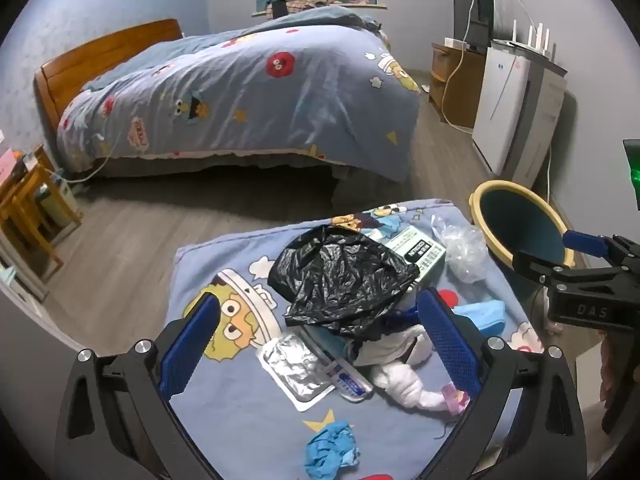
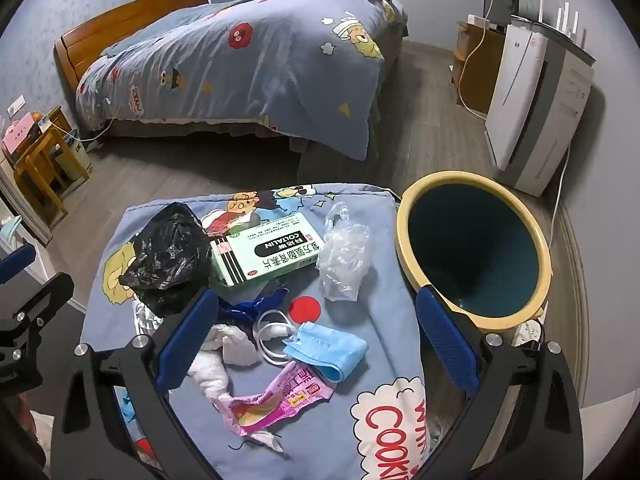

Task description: Collect trash

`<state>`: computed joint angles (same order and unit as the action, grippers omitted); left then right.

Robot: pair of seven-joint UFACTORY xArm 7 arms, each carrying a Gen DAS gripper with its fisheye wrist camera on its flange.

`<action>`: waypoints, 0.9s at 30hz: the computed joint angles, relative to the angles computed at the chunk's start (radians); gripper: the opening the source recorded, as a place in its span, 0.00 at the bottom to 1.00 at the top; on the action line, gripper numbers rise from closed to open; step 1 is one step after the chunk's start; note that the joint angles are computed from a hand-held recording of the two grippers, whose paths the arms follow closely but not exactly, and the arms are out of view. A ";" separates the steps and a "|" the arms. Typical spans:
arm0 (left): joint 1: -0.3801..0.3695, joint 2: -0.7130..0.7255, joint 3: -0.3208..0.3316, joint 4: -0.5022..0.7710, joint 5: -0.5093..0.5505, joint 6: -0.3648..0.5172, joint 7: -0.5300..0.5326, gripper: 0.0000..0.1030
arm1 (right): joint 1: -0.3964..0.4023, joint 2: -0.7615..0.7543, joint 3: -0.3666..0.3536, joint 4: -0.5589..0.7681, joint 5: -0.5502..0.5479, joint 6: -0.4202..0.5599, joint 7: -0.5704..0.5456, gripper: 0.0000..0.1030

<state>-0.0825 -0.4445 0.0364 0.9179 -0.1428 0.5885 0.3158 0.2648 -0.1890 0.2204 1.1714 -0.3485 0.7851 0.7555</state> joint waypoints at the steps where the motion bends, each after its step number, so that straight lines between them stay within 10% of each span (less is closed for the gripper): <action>1: -0.004 0.001 0.004 0.001 -0.006 0.002 0.006 0.95 | 0.000 0.000 -0.001 -0.001 0.002 -0.001 -0.001 0.95; 27: -0.005 -0.001 0.000 -0.015 -0.009 -0.004 0.017 0.95 | -0.007 -0.004 -0.013 -0.012 0.054 0.004 0.009 0.95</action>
